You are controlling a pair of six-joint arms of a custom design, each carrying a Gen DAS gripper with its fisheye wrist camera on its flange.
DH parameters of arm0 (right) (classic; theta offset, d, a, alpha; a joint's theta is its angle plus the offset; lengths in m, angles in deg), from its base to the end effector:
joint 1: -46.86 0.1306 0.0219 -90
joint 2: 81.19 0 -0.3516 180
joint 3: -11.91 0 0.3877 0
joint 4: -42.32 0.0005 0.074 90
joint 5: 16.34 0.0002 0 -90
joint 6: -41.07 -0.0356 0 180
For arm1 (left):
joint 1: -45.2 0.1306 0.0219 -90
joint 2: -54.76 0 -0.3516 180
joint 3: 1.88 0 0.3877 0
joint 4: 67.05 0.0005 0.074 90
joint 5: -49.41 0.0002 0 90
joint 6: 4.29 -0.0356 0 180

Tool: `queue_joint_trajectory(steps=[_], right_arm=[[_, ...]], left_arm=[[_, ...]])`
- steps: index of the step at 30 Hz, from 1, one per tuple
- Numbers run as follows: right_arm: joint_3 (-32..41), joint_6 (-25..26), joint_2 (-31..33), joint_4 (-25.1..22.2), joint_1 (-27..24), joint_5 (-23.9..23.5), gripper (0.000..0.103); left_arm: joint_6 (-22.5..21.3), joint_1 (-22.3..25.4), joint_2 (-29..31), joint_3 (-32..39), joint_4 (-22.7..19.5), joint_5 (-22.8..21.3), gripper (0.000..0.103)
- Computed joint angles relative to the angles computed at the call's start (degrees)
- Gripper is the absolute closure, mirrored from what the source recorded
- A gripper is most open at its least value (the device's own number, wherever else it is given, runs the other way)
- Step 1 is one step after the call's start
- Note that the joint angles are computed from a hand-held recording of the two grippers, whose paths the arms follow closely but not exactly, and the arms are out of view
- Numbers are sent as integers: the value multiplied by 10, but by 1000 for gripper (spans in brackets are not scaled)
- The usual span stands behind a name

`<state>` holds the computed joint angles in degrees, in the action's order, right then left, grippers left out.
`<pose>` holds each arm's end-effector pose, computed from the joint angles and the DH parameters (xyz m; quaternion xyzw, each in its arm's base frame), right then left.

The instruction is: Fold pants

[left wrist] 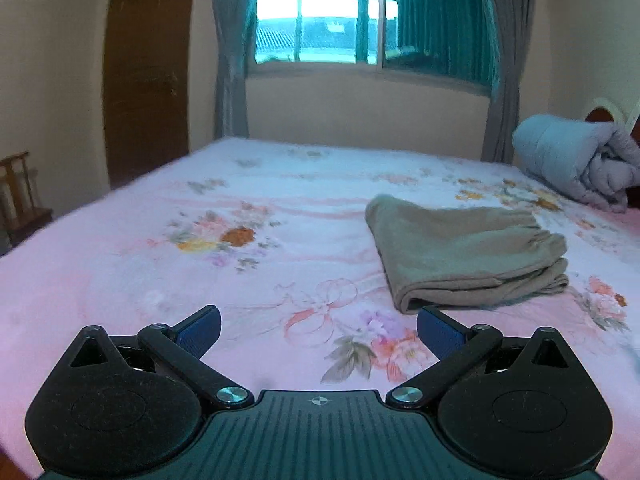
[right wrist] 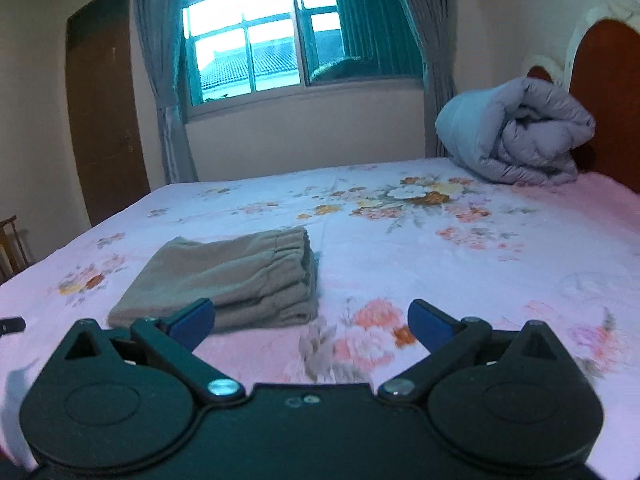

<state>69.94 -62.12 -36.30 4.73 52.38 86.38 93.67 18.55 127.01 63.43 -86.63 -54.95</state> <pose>0.2489 0.0157 0.4217 0.1157 0.8297 -0.0044 0.5460 0.3582 -0.1704 0.3700 0.0721 0.8433 -0.0538 0.5299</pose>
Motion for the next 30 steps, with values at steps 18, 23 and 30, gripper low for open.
queue_joint_trajectory(steps=[18, 23, 30], right_arm=[[-45, -125, -147, -127, 378, 359, 6], [-28, -180, -133, -175, 479, 432, 6], [9, -367, -86, -334, 625, 538, 6]], left_arm=[[16, -172, -233, -135, -17, -159, 0], [42, -246, -276, -143, -66, -212, 0], [64, -364, -343, -167, -110, -299, 0]])
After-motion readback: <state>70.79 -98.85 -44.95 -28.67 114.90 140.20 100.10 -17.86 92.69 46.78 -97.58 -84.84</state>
